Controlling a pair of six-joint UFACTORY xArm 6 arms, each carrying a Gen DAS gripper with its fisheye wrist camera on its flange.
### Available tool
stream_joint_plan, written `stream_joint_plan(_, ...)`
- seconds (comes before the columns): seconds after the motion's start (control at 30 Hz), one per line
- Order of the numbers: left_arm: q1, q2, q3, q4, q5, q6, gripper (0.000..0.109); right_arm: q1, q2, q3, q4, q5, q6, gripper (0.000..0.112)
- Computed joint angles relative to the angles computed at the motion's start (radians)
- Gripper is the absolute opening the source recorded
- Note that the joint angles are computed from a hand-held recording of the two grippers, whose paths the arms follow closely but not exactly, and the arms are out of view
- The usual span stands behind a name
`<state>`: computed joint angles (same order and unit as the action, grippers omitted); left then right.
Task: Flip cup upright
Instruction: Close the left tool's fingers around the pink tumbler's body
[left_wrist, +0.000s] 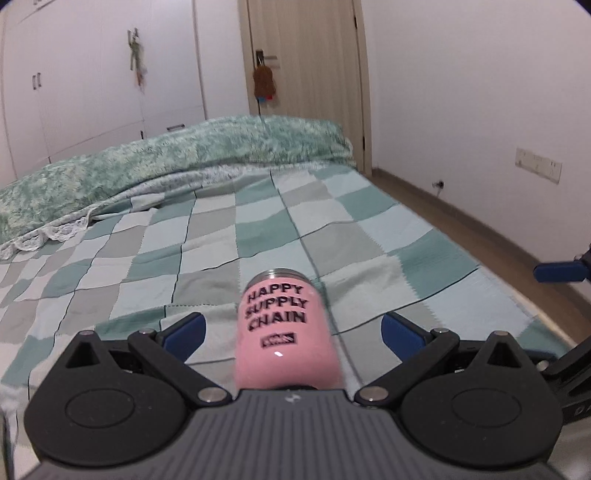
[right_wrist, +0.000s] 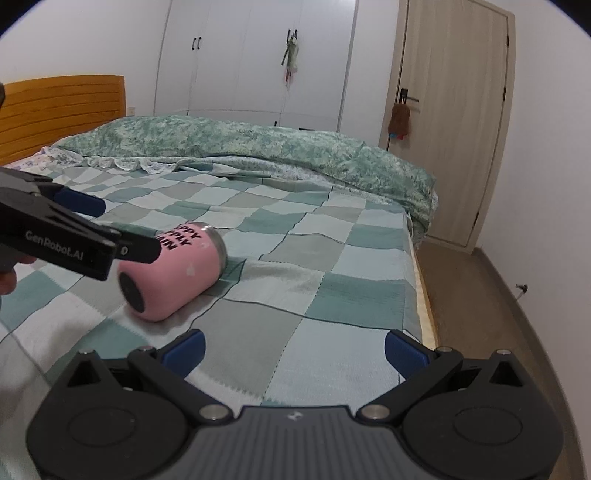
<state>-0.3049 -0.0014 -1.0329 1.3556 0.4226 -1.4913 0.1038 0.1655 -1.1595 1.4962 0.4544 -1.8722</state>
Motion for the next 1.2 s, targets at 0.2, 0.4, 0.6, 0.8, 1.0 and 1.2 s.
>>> stream_joint_plan(0.2, 0.096, 0.09, -0.064, -0.201, -0.113, 0.254, 0.103, 0.031, 0.085, -0.078, -0.039, -0.047, 0.067, 0.103)
stream_joint_plan(0.4, 0.125, 0.158, -0.083, -0.445, -0.163, 0.467, 0.103, 0.063, 0.126, -0.096, -0.083, -0.11, 0.101, 0.103)
stream_joint_plan(0.6, 0.113, 0.195, -0.109, -0.589, -0.15, 0.599, 0.103, 0.079, 0.149, -0.113, -0.123, -0.148, 0.152, 0.103)
stream_joint_plan(0.8, 0.102, 0.261, -0.165, -0.768, -0.108, 0.732, 0.09, 0.093, 0.171, -0.131, -0.144, -0.179, 0.174, 0.103)
stream_joint_plan(1.0, 0.104, 0.251, -0.145, -0.772, -0.141, 0.706, 0.089, 0.091, 0.176, -0.136, -0.153, -0.168, 0.178, 0.103)
stream_joint_plan(1.2, 0.098, 0.188, -0.071, -0.8, -0.176, 0.707, 0.088, 0.086, 0.127, -0.095, -0.123, -0.156, 0.135, 0.103)
